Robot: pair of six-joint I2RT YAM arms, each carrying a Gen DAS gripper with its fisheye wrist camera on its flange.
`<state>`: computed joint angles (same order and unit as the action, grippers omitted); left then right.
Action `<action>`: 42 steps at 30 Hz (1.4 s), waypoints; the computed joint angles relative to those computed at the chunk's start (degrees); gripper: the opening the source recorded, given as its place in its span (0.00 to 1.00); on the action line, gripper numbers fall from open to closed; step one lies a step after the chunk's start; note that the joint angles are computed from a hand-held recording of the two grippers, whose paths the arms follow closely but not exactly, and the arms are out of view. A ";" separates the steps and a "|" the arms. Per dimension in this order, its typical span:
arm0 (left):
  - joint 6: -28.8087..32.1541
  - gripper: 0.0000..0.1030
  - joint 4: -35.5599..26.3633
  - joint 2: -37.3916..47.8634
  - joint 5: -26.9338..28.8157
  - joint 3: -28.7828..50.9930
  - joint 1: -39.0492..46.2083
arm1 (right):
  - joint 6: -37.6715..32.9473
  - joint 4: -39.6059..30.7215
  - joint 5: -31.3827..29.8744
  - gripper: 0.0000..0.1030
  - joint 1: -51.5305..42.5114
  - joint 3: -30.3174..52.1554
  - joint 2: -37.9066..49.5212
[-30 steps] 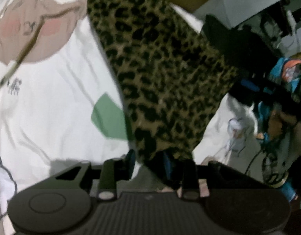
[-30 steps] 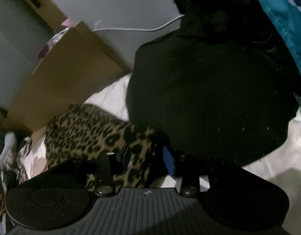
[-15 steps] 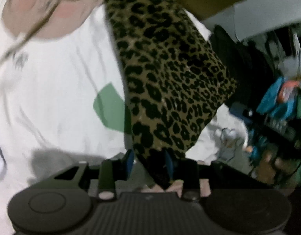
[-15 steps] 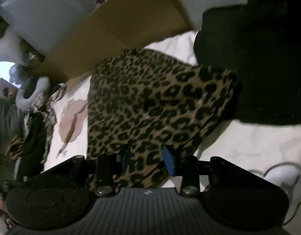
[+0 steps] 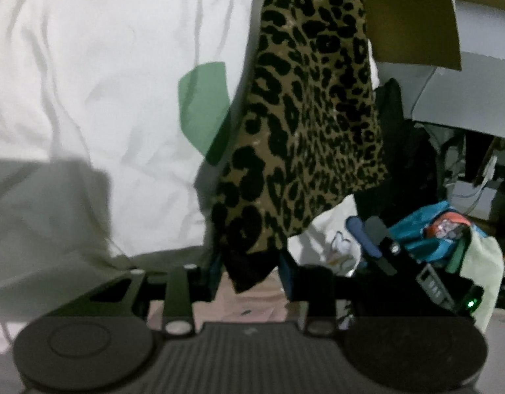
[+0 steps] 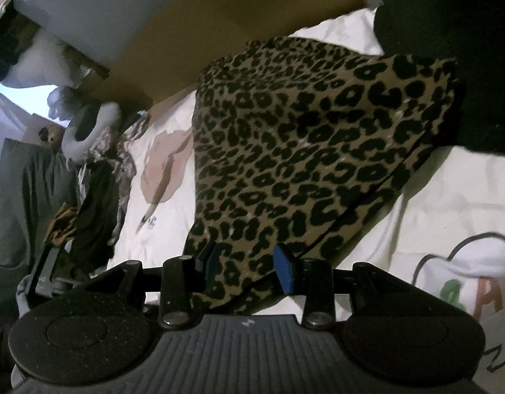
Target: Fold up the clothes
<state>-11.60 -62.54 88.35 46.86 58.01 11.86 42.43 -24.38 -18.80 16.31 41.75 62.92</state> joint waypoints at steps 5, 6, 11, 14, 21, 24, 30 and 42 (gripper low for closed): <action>1.44 0.12 -0.79 -0.88 0.42 0.42 0.10 | 2.36 1.31 -3.34 0.41 0.41 -1.39 -0.25; 2.00 0.10 -1.24 -1.13 0.10 1.07 0.01 | 3.37 1.89 -4.23 0.41 0.07 -1.94 -0.39; 3.72 0.07 -3.11 -2.14 -0.89 4.95 -0.76 | 11.77 8.56 -11.59 0.41 -3.56 -5.88 -0.74; 2.82 0.06 -2.85 -2.47 -0.42 7.55 -1.69 | 16.69 13.59 -15.67 0.41 -4.43 -7.99 -0.20; -2.15 0.06 0.85 -2.38 -0.17 11.04 -4.78 | 26.92 24.51 -22.01 0.46 -5.53 -12.72 0.46; -4.48 0.06 2.60 -2.76 -0.14 11.19 -5.25 | 32.79 30.74 -23.75 0.51 -6.37 -15.60 0.40; -6.55 0.06 4.03 -3.42 1.01 10.46 -5.61 | 44.71 45.42 -24.40 0.63 -5.28 -20.78 2.49; -5.28 0.06 3.66 -4.74 0.21 8.72 -7.56 | 54.85 57.51 -19.62 0.54 -1.14 -20.15 13.53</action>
